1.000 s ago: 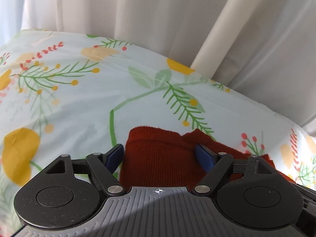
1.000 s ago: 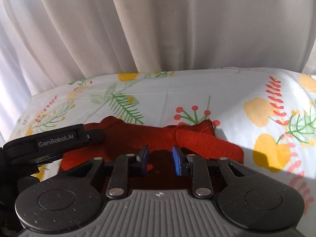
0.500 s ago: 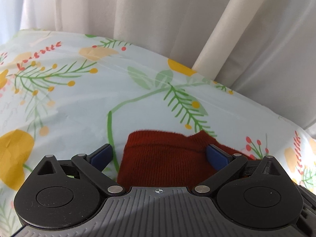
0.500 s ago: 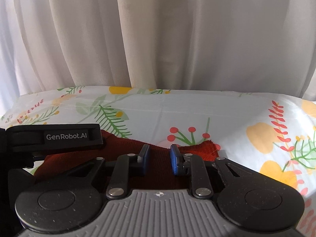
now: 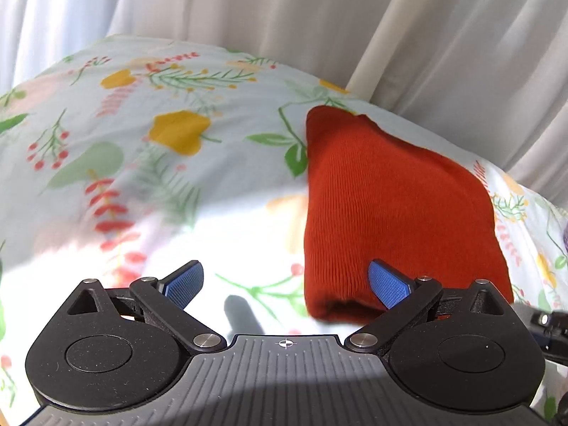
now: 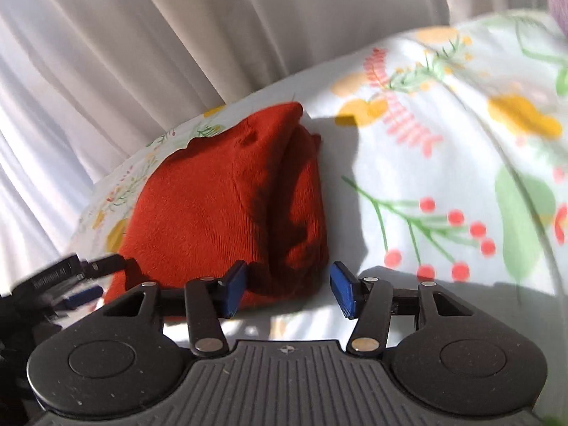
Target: Fold small clothes
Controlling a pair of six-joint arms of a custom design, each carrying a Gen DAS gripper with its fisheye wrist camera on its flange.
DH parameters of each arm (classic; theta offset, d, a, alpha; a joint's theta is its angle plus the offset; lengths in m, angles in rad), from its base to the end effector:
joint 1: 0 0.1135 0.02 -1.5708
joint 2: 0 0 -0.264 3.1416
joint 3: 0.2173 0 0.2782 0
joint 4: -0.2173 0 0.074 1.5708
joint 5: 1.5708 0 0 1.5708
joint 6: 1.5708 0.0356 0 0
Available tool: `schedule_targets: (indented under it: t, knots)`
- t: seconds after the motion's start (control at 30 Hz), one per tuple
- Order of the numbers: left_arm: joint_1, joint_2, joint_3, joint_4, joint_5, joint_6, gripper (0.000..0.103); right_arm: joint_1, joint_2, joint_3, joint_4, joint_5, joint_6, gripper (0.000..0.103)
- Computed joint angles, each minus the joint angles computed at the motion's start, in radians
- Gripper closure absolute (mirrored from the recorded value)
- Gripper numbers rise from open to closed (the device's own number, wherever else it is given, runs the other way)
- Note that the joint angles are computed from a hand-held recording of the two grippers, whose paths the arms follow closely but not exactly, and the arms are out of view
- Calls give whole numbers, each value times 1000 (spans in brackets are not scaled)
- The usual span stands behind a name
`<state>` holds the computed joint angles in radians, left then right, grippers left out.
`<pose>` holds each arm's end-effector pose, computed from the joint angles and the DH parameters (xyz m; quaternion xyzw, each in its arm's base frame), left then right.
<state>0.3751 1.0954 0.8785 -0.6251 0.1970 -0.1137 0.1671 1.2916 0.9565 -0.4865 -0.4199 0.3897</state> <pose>0.2351 0.0851 0.2671 -0.1910 0.9107 -0.0449 0.3636 0.2895 0.0635 0.2566 0.0253 0.9131 0.2848 0.2908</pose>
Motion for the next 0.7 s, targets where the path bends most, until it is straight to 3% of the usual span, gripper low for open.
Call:
schedule_targets:
  t: [0.1,0.13,0.27,0.37,0.47,0.63,0.7]
  knots:
    - [-42,-1,15,-31,-45,-39,1,-49,5,-47,69,-186,65,58]
    - [-57,-14,11,-34,-49,-36,1,-47,24,-45,93,-213,92,60]
    - [-107,-35,0,-56,-99,-23,1,-18,113,-11,140,-220,164,89]
    - [-81,7,18,-79,-118,-48,1,-55,101,-68,253,-318,262,92]
    - [-41,63,57,-114,-105,-44,1,-40,107,-26,132,-178,138,93]
    - [-56,44,87,-180,-127,26,1,33,71,15,22,-10,49,90]
    - [-84,35,101,-210,-172,55,1,75,63,44,-48,81,2,77]
